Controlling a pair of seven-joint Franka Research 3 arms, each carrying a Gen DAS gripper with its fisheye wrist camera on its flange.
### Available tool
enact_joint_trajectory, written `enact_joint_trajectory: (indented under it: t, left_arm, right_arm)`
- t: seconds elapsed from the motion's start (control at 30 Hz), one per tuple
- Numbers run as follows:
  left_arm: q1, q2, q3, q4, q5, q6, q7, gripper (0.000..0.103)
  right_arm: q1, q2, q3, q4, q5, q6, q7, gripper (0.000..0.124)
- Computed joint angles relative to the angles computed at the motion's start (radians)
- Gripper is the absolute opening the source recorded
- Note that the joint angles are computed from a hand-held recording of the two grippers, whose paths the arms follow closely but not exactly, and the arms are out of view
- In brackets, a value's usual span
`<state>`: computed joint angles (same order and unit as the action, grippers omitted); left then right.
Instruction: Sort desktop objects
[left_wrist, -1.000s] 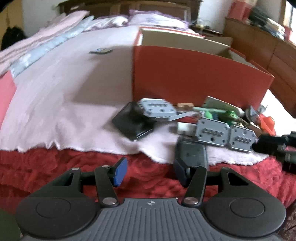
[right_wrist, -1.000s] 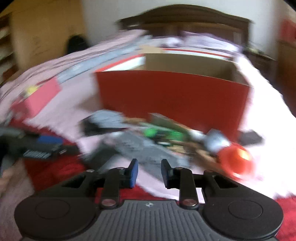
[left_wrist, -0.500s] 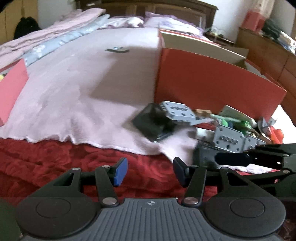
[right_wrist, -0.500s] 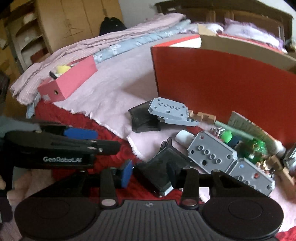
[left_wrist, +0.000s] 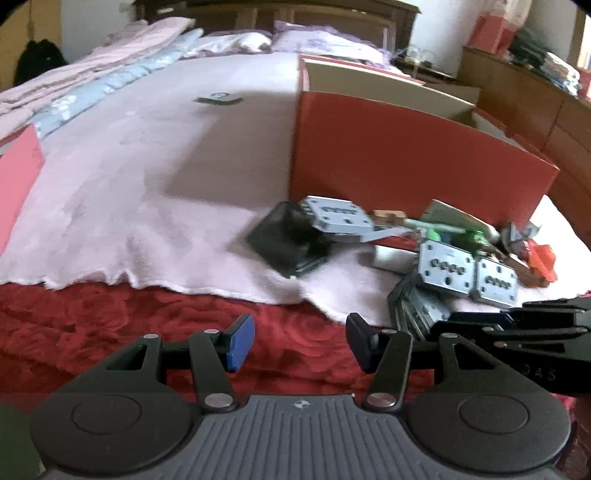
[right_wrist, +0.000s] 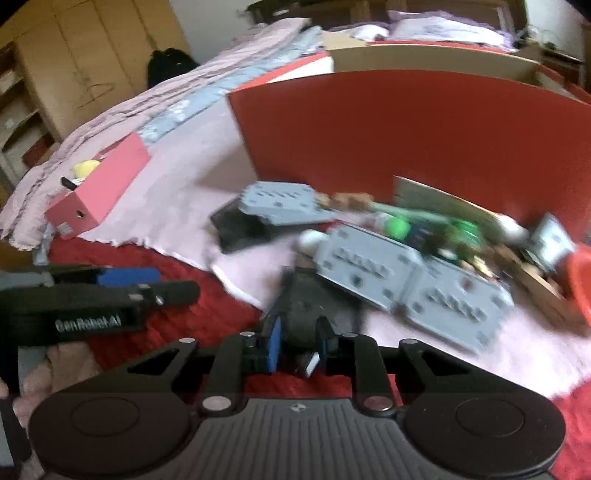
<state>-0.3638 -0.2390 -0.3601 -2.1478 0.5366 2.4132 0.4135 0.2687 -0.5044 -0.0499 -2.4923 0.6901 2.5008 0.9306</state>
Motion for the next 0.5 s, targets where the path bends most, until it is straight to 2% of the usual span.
enact_joint_trajectory:
  t: [0.17,0.3,0.43,0.5]
  left_arm:
    - [-0.015,0.033,0.003,0.023,-0.018,0.026,0.044,0.056]
    - [-0.032,0.066,0.008,0.042,-0.05,0.066,0.103,0.057]
    - [-0.044,0.098,0.006,0.068,-0.059,0.079,0.146,0.058]
    - [-0.047,0.103,0.007,0.071,-0.064,0.081,0.148,0.06]
  right_arm:
    - [-0.075,-0.057,0.045,-0.059,-0.128,0.066,0.083,0.024]
    - [-0.073,-0.068,0.033,-0.074,-0.17,0.093,0.1,0.028]
    - [-0.038,-0.074,0.023,-0.087,-0.216,0.121,0.004,0.034]
    - [-0.012,-0.084,0.03,-0.112,-0.246,0.174,-0.077,0.036]
